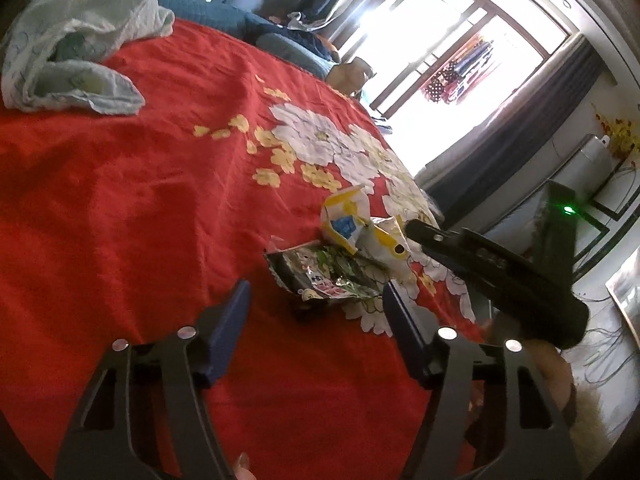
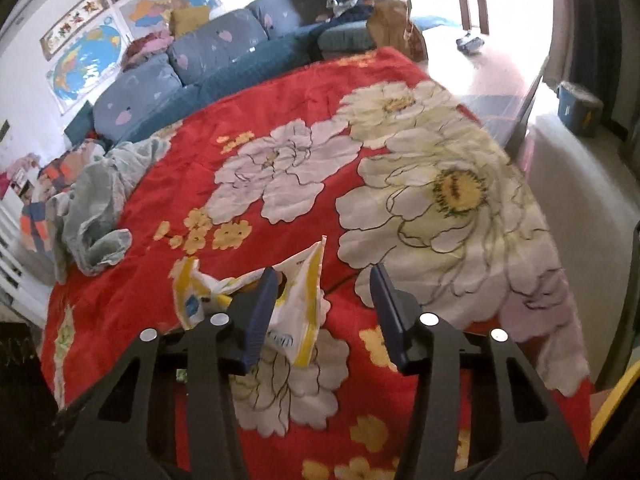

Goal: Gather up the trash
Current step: 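Move both open tools back to the last wrappers on the bedspread, then grasp the green snack pack with the left tool while the right grasps the yellow-white wrapper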

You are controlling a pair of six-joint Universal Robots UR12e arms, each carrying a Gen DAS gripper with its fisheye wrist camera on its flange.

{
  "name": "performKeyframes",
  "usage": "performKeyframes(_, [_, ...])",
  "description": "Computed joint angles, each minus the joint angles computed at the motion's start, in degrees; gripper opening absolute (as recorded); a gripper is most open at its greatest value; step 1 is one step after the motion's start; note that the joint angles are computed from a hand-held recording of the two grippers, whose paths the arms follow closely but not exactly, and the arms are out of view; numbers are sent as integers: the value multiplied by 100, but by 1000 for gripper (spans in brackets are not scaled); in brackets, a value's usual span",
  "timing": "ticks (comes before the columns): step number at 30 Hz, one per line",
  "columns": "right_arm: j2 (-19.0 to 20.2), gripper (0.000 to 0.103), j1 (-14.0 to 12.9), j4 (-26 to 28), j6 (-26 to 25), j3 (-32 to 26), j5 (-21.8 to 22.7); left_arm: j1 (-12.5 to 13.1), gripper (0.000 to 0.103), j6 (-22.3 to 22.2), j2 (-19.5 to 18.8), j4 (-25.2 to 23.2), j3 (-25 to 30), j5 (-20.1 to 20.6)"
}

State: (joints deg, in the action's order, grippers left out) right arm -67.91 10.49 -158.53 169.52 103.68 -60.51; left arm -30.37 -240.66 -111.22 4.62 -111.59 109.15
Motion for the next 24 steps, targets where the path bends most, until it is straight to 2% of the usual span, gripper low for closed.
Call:
performKeyframes(3, [114, 35, -11, 455, 29, -149, 235, 32, 58, -74, -45, 89, 1, -95])
performKeyframes(5, [155, 32, -43, 540, 131, -161, 403, 46, 54, -108, -57, 139, -13, -115])
performKeyframes(8, [170, 16, -102, 640, 132, -127, 825, 75, 45, -177, -83, 256, -34, -167])
performKeyframes(10, [135, 12, -121, 672, 52, -77, 952, 88, 31, -221, -95, 276, -39, -186])
performKeyframes(14, [9, 7, -179, 339, 12, 131, 1030, 99, 15, -277, -107, 338, -66, -240])
performKeyframes(19, [-159, 5, -331, -231, 199, 412, 1124, 48, 11, -52, -105, 439, -29, -186])
performKeyframes(24, [-319, 5, -492, -716, 319, 630, 1091, -58, 9, 403, -117, 429, 127, -144])
